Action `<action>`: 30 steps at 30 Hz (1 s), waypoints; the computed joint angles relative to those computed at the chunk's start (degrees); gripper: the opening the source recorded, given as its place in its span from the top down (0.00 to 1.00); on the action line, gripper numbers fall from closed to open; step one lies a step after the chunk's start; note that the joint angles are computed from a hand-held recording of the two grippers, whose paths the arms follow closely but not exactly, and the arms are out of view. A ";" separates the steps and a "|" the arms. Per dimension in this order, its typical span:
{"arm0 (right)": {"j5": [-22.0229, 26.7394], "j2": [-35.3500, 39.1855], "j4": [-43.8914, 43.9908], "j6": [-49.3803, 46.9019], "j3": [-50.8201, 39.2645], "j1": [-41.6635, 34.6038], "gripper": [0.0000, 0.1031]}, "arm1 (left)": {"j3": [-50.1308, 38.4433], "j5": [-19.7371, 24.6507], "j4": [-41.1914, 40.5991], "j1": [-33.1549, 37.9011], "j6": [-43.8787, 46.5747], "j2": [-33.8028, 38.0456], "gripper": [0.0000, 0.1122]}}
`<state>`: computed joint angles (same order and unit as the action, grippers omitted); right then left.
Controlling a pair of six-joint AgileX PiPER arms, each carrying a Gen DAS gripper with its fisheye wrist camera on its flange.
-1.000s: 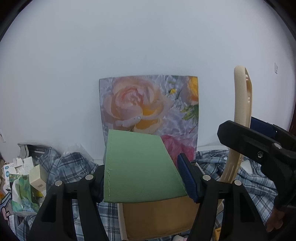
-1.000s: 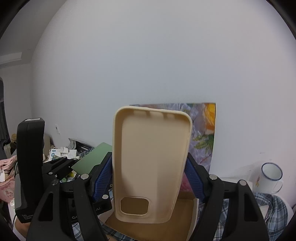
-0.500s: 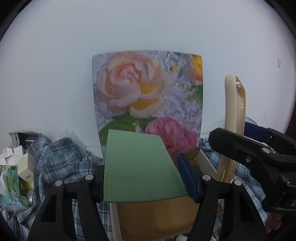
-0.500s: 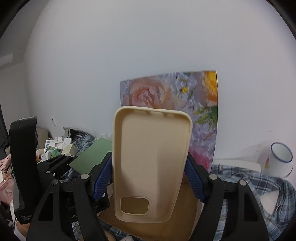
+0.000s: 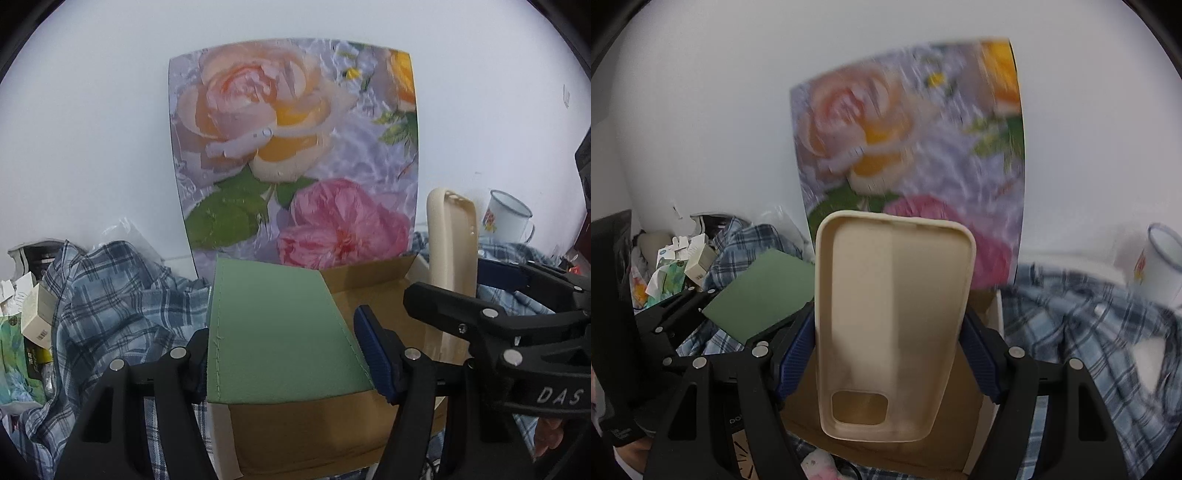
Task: Organize soft objects
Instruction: 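Lift the green card and beige phone case and carry both over the cardboard box, then lower the card and phone case into the box and open both tools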
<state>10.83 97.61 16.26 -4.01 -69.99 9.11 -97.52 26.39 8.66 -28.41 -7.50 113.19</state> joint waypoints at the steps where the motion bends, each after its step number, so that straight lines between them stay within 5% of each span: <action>1: 0.79 0.66 1.76 -1.48 -0.44 -0.43 0.29 | -0.52 0.53 -0.24 0.12 0.31 0.57 0.39; 26: 8.05 7.78 6.80 -4.51 -5.67 -2.79 0.26 | -9.17 9.44 -1.08 1.79 1.11 6.66 0.38; 27: 8.32 7.55 6.45 -4.20 -5.71 -2.78 0.24 | -9.17 9.23 -0.94 1.85 0.62 6.53 0.30; 29: 7.81 6.47 3.22 -1.62 -5.33 -2.16 0.03 | -8.24 7.38 -1.47 2.27 0.14 5.66 0.08; 30: 7.16 5.86 1.67 -0.21 -4.95 -1.84 0.00 | -6.52 5.28 -1.18 2.46 -0.52 4.60 0.08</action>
